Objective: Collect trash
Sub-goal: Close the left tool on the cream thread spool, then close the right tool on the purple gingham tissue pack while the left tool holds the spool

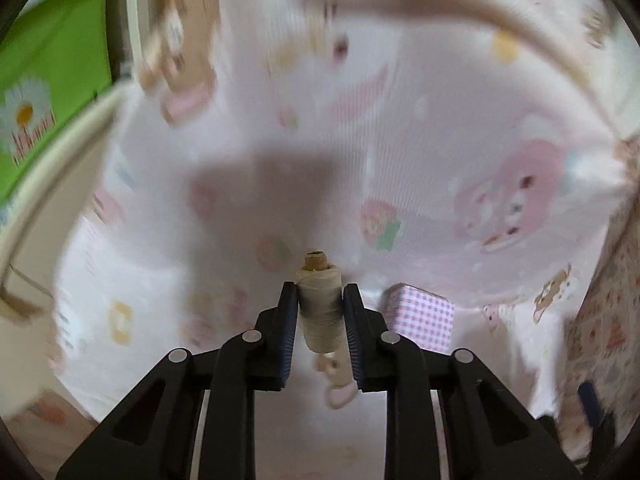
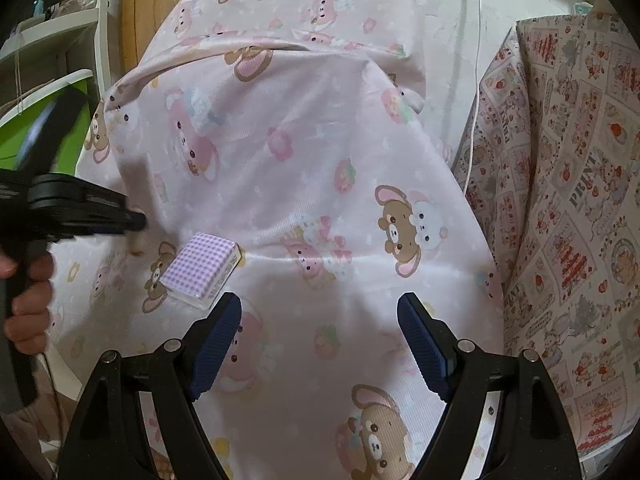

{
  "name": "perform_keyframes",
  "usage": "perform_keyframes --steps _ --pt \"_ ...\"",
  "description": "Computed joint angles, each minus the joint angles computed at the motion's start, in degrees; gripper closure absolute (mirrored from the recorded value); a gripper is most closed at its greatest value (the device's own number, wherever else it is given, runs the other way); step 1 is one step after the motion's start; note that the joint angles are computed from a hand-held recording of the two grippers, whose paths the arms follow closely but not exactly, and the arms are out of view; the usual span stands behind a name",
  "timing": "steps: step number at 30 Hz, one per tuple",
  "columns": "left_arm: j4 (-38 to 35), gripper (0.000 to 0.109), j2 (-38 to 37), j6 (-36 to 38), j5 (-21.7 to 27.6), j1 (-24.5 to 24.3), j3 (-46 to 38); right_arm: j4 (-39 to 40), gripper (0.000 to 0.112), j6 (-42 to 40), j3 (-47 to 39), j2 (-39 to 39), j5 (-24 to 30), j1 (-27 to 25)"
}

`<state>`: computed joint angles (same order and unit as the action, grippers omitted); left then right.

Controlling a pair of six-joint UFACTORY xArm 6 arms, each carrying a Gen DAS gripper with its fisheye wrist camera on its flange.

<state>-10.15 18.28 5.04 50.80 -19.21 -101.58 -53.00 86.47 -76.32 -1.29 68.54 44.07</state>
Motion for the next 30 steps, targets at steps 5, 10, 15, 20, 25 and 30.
perform_keyframes --steps 5,10,15,20,25,30 --pt "0.4 0.087 -7.4 9.3 -8.1 0.9 9.1 0.0 0.03 0.6 -0.2 0.7 -1.5 0.1" --pt "-4.2 0.087 -9.3 19.1 -12.7 3.9 11.2 -1.2 0.025 2.5 -0.6 2.2 -8.2 -0.7" --pt "-10.0 0.087 -9.8 24.8 -9.9 6.9 11.1 0.2 0.024 0.2 -6.6 8.4 -10.0 -0.9" --pt "-11.7 0.087 -8.1 21.8 -7.8 8.4 9.9 3.4 0.024 -3.1 -13.5 15.1 -9.5 -1.6" --pt "-11.1 0.087 -7.5 20.8 -9.7 9.0 9.8 6.4 0.024 -6.3 -19.4 20.2 -7.0 -2.6" --pt "-12.4 0.087 -7.1 20.6 -8.9 9.6 8.8 9.7 0.024 -5.2 -20.7 22.1 -9.4 -4.5"
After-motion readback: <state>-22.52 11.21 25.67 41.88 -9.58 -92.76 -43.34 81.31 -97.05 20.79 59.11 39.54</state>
